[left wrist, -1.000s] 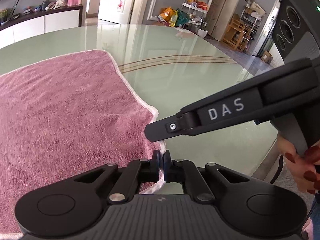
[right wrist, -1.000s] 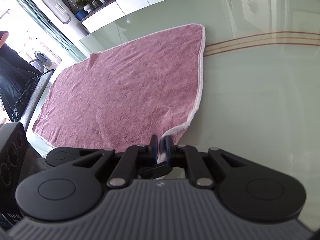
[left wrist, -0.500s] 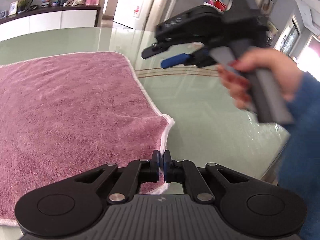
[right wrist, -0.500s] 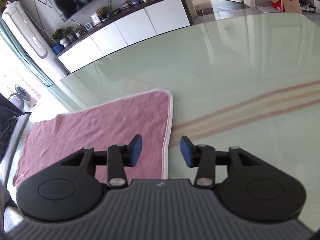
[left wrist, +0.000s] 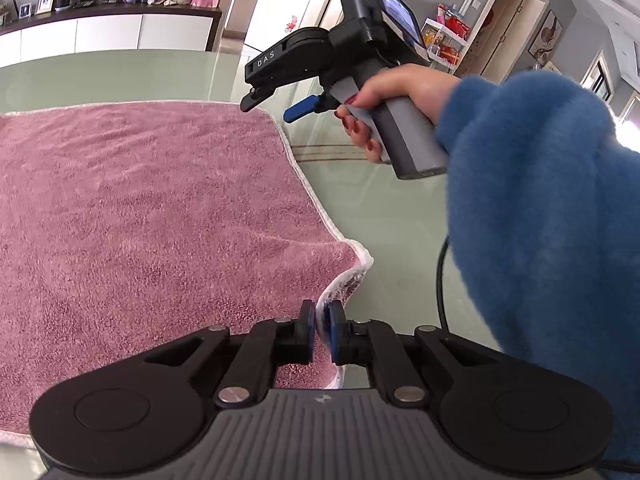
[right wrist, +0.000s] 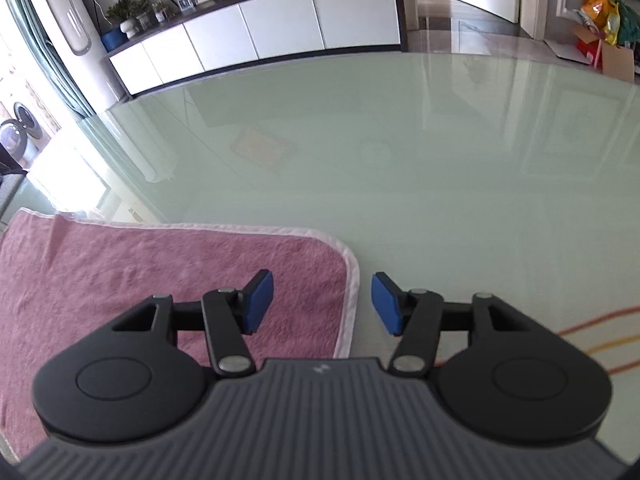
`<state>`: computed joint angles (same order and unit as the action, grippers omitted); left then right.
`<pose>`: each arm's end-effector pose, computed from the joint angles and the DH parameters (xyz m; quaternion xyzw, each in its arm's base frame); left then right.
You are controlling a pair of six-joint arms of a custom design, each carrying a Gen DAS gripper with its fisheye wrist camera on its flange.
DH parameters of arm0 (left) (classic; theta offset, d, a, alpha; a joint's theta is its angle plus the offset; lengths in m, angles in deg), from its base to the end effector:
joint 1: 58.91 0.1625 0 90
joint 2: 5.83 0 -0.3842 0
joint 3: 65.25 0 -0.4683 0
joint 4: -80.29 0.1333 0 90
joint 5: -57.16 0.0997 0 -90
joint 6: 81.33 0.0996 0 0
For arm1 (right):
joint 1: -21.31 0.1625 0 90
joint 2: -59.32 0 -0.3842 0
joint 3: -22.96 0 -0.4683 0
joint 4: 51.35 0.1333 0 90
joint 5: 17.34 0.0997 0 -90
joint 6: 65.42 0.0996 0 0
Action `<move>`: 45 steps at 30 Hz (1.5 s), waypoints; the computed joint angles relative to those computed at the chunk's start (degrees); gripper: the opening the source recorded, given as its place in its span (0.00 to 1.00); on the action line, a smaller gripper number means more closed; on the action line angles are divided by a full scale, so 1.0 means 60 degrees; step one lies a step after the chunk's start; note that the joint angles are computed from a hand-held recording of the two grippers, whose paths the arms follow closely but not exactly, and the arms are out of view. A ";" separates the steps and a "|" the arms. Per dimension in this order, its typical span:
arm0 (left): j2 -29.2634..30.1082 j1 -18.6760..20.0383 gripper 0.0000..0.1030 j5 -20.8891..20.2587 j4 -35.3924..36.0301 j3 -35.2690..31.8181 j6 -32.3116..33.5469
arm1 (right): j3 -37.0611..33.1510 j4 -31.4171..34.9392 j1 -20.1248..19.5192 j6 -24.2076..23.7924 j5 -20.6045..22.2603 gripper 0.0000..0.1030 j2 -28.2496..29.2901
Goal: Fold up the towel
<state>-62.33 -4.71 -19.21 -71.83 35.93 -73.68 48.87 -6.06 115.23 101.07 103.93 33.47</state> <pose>-0.2643 -0.6344 0.0911 0.3466 0.9184 -0.1745 0.0772 0.1363 -0.7955 0.1989 0.0338 -0.8960 0.3437 0.2790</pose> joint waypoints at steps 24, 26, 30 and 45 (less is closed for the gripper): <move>0.0010 0.0038 0.06 -0.0085 -0.0103 0.0019 -0.0047 | -0.0268 -0.0326 0.0398 -0.1742 0.1195 0.06 0.0533; 0.0000 0.0050 0.04 -0.0141 -0.0170 0.0040 -0.0052 | -0.0209 -0.0384 0.0395 -0.1631 0.1219 0.06 0.0514; -0.0010 0.0086 0.04 -0.0255 -0.0359 0.0077 -0.0133 | -0.0188 -0.0410 0.0437 -0.1440 0.1296 0.06 0.0513; -0.0955 0.0296 0.04 -0.0698 0.0249 0.0381 -0.0296 | -0.2096 0.0506 0.0768 -0.1047 0.1367 0.06 0.1449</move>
<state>-68.06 -2.94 -23.39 -70.33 38.22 -75.45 36.29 -3.02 119.84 94.79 112.13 42.16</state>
